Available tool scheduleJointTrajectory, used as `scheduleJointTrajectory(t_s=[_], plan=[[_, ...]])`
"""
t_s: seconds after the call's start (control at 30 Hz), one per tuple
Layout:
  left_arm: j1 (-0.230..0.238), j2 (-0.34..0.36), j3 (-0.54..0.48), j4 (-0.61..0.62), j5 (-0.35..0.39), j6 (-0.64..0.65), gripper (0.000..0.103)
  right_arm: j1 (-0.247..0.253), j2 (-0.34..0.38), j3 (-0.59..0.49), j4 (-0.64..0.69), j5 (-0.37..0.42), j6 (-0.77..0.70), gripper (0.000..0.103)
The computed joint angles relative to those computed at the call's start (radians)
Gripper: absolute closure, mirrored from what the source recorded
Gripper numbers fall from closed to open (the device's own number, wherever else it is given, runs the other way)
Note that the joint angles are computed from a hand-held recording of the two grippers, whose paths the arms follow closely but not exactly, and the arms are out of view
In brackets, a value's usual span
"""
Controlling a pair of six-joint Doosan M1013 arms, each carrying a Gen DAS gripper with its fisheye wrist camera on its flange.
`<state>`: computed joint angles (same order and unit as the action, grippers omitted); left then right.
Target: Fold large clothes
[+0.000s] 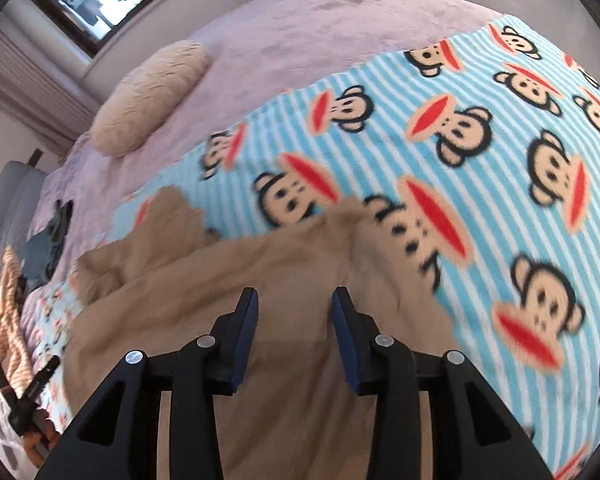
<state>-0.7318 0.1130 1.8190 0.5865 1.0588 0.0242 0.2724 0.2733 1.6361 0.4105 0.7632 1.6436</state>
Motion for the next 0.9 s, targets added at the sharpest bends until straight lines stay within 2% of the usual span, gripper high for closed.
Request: scheduleJointTrajectory(t_s=[0.1, 0.37, 0.43, 0.53, 0.77, 0.9], plan=[[-0.036, -0.025, 0.017, -0.027, 0.005, -0.011, 0.032, 0.001, -0.049, 0.049, 0.047, 0.008, -0.023, 0.046], [-0.125, -0.057, 0.05, -0.114, 0.008, -0.054, 0.031, -0.002, -0.149, 0.152, 0.108, 0.041, -0.023, 0.043], [-0.145, -0.065, 0.056, -0.127, 0.003, -0.055, 0.005, -0.003, -0.168, 0.174, 0.119, 0.048, -0.016, 0.04], [-0.175, -0.074, 0.06, -0.106, 0.014, -0.08, 0.004, -0.001, -0.199, 0.206, 0.114, 0.056, 0.009, 0.04], [-0.198, -0.082, 0.062, -0.159, 0.001, -0.069, 0.003, -0.014, -0.239, 0.27, 0.16, 0.079, 0.052, 0.04], [-0.207, -0.075, 0.056, -0.189, 0.012, -0.055, 0.001, -0.025, -0.251, 0.306, 0.227, 0.085, 0.049, 0.027]])
